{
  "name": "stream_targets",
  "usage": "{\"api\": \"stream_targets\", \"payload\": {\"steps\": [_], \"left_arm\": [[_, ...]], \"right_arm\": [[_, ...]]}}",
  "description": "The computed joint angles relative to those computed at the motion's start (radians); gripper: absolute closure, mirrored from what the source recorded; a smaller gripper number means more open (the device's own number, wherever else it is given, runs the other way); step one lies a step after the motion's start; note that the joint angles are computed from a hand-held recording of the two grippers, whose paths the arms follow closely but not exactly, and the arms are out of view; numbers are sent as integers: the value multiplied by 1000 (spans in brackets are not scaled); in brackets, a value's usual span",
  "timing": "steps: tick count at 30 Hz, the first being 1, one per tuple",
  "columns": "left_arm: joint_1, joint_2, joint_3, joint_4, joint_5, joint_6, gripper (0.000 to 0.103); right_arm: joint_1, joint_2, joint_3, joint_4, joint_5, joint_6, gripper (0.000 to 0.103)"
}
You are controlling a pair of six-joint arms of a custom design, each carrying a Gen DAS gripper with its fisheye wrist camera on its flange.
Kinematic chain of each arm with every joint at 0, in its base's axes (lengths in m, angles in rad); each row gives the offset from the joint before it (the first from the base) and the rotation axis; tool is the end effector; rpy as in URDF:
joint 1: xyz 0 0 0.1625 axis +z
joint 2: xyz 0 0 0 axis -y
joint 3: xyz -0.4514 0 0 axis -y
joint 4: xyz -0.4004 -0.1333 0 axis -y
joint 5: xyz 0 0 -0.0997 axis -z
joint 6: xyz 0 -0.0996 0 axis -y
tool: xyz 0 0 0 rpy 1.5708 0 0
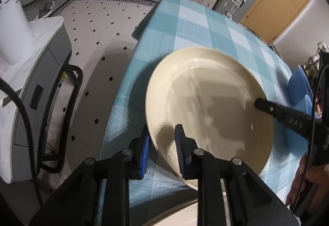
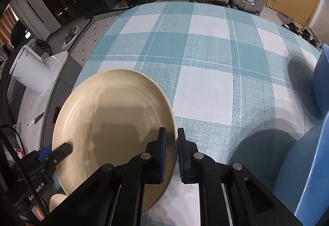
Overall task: Organize plates and bowls
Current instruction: 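Carry the cream plate with both tools toward the plate stack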
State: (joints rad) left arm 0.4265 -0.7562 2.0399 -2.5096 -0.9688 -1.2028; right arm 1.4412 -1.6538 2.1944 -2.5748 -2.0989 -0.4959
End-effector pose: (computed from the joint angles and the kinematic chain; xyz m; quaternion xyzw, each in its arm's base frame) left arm -0.3839 -0.3828 -0.0227 0.0233 0.9420 -0.2059 0.2641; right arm 0.0264 -0.4406 0.3739 0.1122 -0.9347 0.1328 0.3099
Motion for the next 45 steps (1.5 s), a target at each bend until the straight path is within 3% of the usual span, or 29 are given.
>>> {"api": "stream_targets", "payload": {"steps": [4,8,18,26,35,45], "left_arm": [[6,-4,-2,23,9,12,90],[12,-5,0,13,9,56,90],[-19,-10,-13,87,71,22,90],[-41,-27,-26,120,82,-1,90],[-119,-88,-10,210,79,-115,90],[-270,-155,15,385,54,-324,90]], "right_arm": [[-11,3,0,11,14,9,94],[-20,-4,0,10,42,13,95],[-12,-20,10,-7,63,5,96],[0,-59,-1,30,86,14,96],[60,-168,0,157,83,50,96],[118,-374,52,321,108,87,96]]}}
